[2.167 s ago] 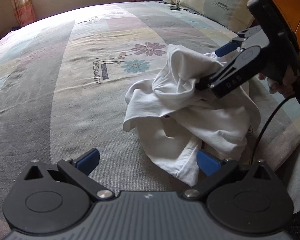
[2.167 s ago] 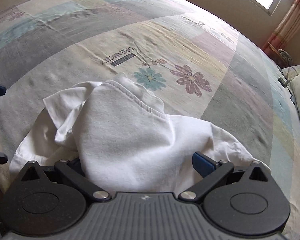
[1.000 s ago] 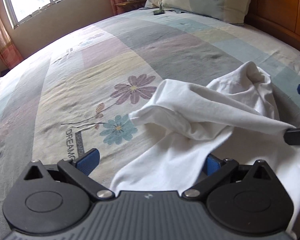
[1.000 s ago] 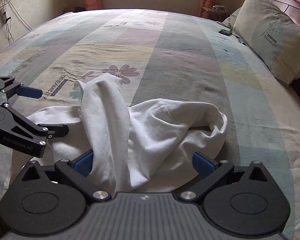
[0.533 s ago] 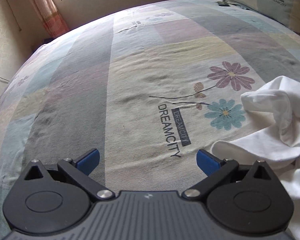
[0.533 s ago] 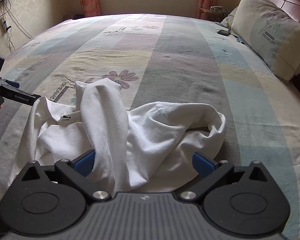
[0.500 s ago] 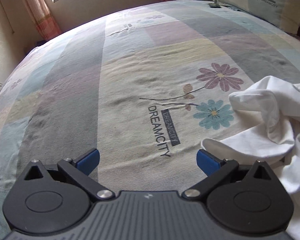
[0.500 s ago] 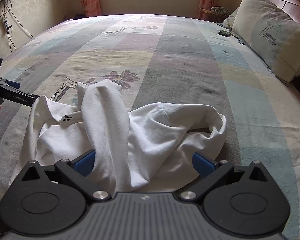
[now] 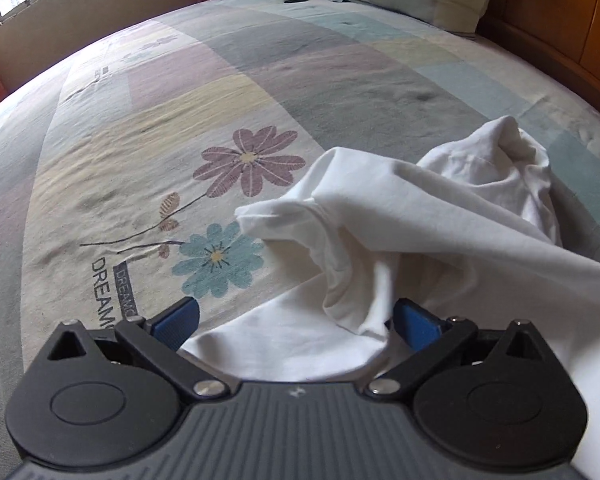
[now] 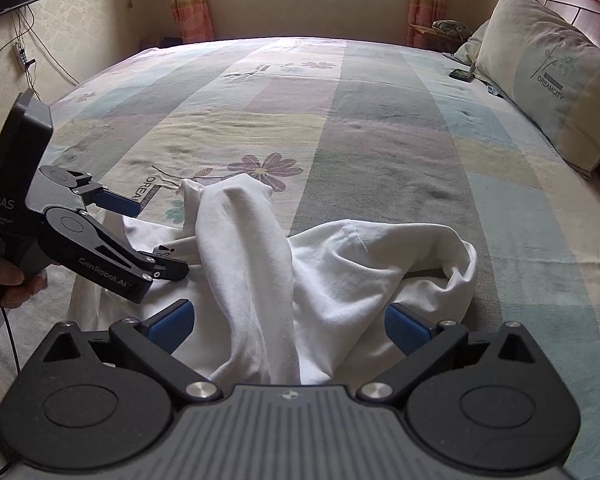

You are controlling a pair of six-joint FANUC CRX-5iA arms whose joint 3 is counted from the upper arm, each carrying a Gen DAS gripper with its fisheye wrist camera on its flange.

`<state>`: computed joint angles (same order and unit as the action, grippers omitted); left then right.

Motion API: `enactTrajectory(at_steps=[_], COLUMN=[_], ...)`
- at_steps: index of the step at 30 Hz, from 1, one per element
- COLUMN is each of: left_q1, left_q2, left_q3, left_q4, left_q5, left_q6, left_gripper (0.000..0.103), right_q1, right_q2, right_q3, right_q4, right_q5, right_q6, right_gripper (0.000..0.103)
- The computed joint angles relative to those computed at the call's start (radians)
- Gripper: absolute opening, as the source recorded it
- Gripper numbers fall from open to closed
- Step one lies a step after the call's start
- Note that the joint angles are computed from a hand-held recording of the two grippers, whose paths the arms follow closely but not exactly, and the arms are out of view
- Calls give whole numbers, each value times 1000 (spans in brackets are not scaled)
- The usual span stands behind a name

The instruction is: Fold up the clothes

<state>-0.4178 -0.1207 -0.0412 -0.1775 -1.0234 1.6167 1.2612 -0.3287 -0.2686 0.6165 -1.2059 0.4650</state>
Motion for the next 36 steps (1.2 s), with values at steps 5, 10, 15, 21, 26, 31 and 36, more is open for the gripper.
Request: enactTrajectory(at_steps=[5,10,15,21,26,31,36], left_q1=[45,192,153,143,97,198,221], left_q2=[31,1,-31,-86,-61,-104,-177], left_q3=[34,-80,-87,-91,-17,-39,-130], left_q4=[-55,317,192,-37,-280,-177,21], left_q5=[-12,19,-7,-46,-131,-115,1], left_q6=[63,-227,-221,-31,81,52,-209], left_gripper=[102,102,102,103,103,102,102], right_q1=[-12,-31,-41,-38,-17,9,16], right_q2=[-5,-3,-2,10,29,30,28], right_q3=[-16,-15,-13,-7,7,11,10], right_q4=[-9,-28,-19,-32,-25,-12,-29], right_q5=[-6,20,35,22,35,33,22], right_q6=[-14,-5,-8,19,45,41,38], right_gripper=[103,103,103,103,103,103,103])
